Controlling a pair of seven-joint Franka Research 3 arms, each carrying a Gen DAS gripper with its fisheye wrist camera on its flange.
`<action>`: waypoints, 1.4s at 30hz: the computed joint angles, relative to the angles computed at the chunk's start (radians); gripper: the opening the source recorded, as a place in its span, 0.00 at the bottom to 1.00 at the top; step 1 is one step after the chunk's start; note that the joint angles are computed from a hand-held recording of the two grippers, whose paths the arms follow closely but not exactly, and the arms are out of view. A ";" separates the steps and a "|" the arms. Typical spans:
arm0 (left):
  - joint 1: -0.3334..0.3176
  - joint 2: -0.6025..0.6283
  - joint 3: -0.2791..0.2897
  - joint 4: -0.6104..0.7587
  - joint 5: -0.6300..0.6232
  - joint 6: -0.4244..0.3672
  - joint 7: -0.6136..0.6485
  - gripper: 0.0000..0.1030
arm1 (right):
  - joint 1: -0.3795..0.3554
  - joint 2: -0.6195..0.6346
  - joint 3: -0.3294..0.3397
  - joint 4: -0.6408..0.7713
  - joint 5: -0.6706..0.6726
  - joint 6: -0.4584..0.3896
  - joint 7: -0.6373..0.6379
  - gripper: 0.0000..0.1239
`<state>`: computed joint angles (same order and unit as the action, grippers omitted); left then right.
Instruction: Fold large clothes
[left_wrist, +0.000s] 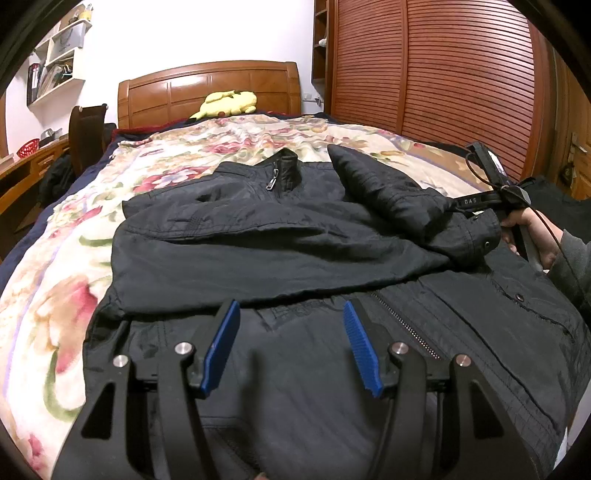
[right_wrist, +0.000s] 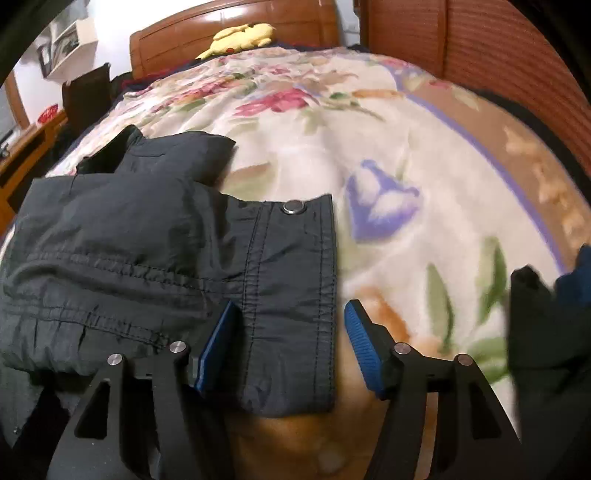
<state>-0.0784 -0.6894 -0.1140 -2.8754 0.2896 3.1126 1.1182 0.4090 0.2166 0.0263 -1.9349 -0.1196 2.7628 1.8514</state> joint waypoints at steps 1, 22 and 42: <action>0.000 0.000 0.000 0.000 0.000 0.000 0.000 0.56 | -0.010 -0.003 0.011 -0.003 0.030 -0.002 -0.021 0.51; -0.041 -0.050 0.054 -0.031 -0.023 0.009 0.016 0.56 | 0.048 -0.167 0.079 -0.022 -0.184 0.089 0.038 0.07; 0.022 -0.394 0.067 -0.158 -0.038 -0.179 0.090 0.56 | 0.242 -0.093 0.203 0.105 0.063 0.131 -0.306 0.07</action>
<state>-0.0563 -1.0837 -0.0467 -3.0329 0.2519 2.9335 1.2085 0.6513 0.1238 0.2292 -1.8302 -0.0567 2.8941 1.5456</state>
